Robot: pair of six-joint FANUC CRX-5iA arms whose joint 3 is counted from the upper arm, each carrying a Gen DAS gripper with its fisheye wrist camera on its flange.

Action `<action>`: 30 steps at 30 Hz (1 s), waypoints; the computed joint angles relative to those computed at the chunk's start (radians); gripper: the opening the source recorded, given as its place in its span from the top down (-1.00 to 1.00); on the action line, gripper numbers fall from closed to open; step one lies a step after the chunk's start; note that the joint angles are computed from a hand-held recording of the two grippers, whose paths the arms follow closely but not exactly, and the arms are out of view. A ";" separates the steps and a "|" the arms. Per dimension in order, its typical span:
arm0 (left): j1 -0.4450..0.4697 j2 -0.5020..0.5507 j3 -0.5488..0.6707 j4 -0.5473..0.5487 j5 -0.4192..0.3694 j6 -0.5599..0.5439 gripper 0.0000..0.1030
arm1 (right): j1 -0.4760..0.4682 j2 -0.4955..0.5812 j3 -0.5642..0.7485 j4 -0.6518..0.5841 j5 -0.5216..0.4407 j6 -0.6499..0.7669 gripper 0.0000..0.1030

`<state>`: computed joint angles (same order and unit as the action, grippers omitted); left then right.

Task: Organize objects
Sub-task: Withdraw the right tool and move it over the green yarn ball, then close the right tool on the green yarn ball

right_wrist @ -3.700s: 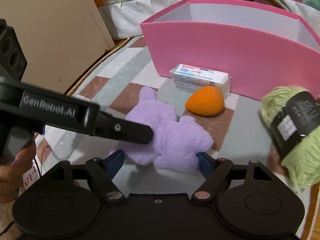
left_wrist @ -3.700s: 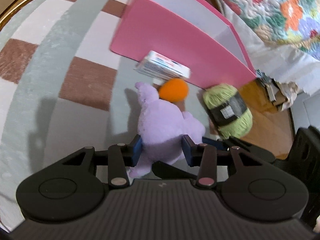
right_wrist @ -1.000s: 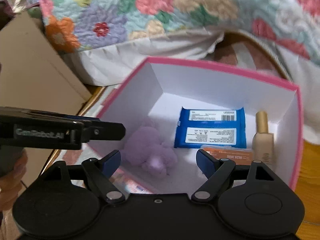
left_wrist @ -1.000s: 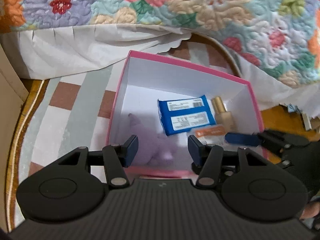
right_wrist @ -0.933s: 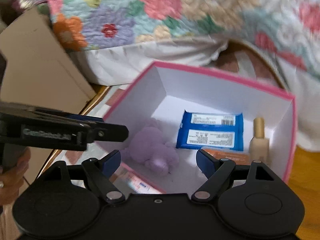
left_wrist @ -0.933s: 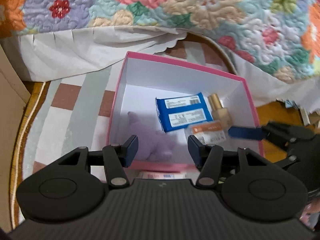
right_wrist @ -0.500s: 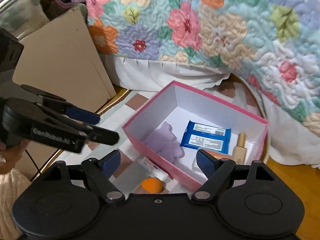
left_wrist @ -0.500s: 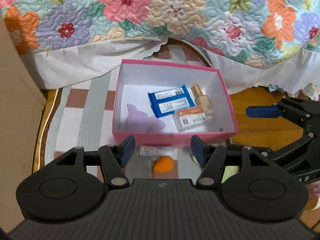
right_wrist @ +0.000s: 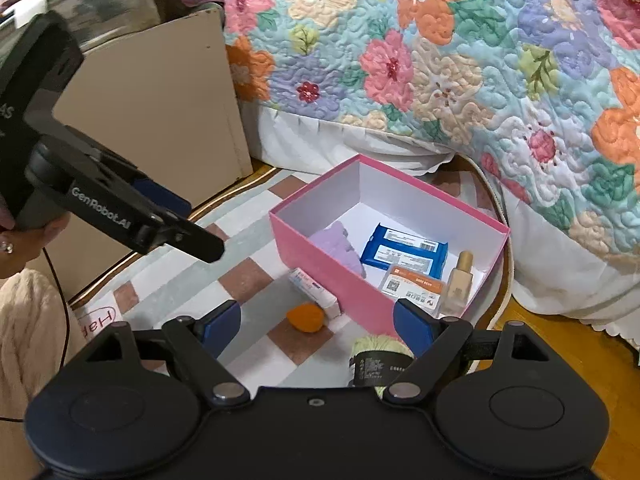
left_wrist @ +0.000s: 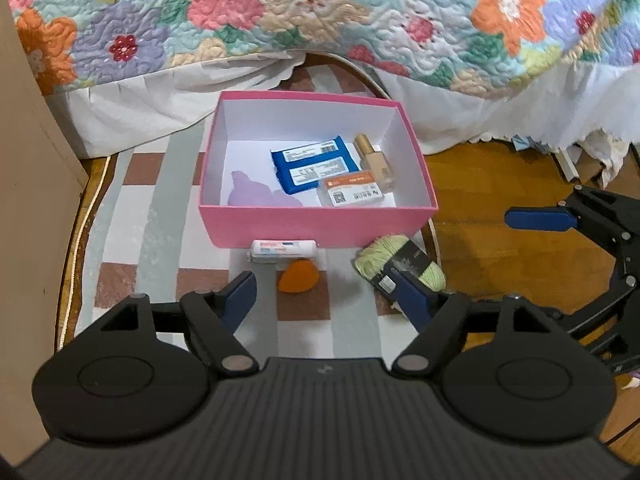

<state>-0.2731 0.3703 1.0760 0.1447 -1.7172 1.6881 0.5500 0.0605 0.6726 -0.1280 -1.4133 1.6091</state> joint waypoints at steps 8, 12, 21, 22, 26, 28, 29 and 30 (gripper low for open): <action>-0.071 -0.118 -0.260 -0.015 0.194 0.012 -0.79 | 0.036 -0.127 -0.259 0.056 0.104 0.011 -0.69; -0.081 -0.140 -0.354 0.007 0.258 0.082 -0.87 | 0.035 -0.164 -0.359 0.077 0.145 -0.009 -0.69; -0.101 -0.142 -0.497 0.027 0.378 0.186 -0.87 | -0.027 -0.187 -0.492 0.037 0.285 0.010 -0.69; -0.101 -0.141 -0.511 0.034 0.393 0.198 -0.87 | -0.033 -0.185 -0.503 0.033 0.300 0.013 -0.69; -0.098 -0.131 -0.571 0.080 0.464 0.250 -0.87 | -0.059 -0.175 -0.529 0.009 0.341 0.014 -0.69; -0.098 -0.126 -0.602 0.104 0.503 0.270 -0.83 | -0.066 -0.170 -0.543 0.006 0.354 0.022 -0.69; -0.099 -0.122 -0.609 0.109 0.515 0.276 -0.83 | -0.067 -0.166 -0.548 0.011 0.355 0.022 -0.69; -0.101 -0.120 -0.618 0.111 0.530 0.280 -0.83 | -0.068 -0.162 -0.552 0.016 0.356 0.018 -0.69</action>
